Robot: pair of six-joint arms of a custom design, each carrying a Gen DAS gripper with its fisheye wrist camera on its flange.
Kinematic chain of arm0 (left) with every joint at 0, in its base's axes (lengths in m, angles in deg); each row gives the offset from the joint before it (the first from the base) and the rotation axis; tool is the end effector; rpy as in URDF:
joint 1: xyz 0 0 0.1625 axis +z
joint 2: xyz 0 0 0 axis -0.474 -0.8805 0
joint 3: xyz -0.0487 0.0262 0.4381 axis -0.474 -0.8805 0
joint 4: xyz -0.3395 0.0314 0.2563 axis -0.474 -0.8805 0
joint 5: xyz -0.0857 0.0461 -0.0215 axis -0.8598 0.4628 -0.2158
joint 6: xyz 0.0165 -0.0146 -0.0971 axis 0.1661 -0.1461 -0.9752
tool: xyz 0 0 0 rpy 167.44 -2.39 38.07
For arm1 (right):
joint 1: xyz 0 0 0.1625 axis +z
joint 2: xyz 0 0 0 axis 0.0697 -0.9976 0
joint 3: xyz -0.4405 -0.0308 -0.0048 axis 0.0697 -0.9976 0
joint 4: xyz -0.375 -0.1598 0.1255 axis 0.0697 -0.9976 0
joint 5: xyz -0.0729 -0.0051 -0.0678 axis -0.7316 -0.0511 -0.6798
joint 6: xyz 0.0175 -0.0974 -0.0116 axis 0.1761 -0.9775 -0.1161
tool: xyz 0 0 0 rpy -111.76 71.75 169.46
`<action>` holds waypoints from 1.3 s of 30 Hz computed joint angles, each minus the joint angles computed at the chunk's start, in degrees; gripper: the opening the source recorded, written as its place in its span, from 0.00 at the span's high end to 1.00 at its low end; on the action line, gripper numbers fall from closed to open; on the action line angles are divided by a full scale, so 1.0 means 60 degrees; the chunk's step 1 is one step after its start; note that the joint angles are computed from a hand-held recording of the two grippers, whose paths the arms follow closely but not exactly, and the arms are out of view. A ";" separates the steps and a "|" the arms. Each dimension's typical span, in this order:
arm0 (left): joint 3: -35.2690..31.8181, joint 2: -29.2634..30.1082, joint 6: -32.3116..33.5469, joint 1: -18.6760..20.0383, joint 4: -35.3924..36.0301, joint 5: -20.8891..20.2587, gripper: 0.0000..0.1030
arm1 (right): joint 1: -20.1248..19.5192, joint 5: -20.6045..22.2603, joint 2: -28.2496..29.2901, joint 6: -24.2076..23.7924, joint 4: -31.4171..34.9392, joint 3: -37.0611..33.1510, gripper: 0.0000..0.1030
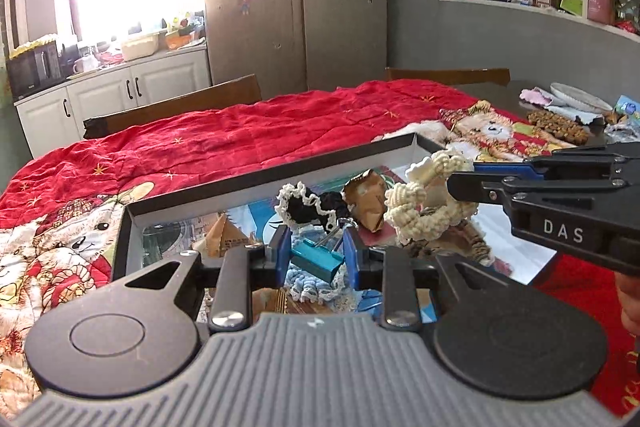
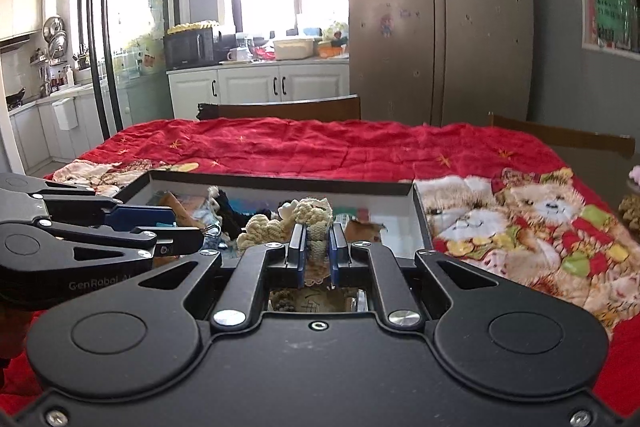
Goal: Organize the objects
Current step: 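Lower the teal clip into the box with the left tool while the right tool lowers the scrunchie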
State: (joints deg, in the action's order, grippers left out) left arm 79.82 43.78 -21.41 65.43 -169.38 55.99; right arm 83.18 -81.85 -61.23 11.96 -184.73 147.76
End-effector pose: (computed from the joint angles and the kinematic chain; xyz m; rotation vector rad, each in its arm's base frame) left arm -0.2622 -0.4727 0.0491 0.6856 2.1177 -1.1234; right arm 0.1067 -0.5099 0.1958 0.9424 -2.2789 1.1584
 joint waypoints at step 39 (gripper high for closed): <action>-0.0263 0.0333 0.0118 0.0287 0.0288 -0.0117 0.56 | -0.0126 -0.0468 0.0319 0.0245 0.0908 -0.0433 0.77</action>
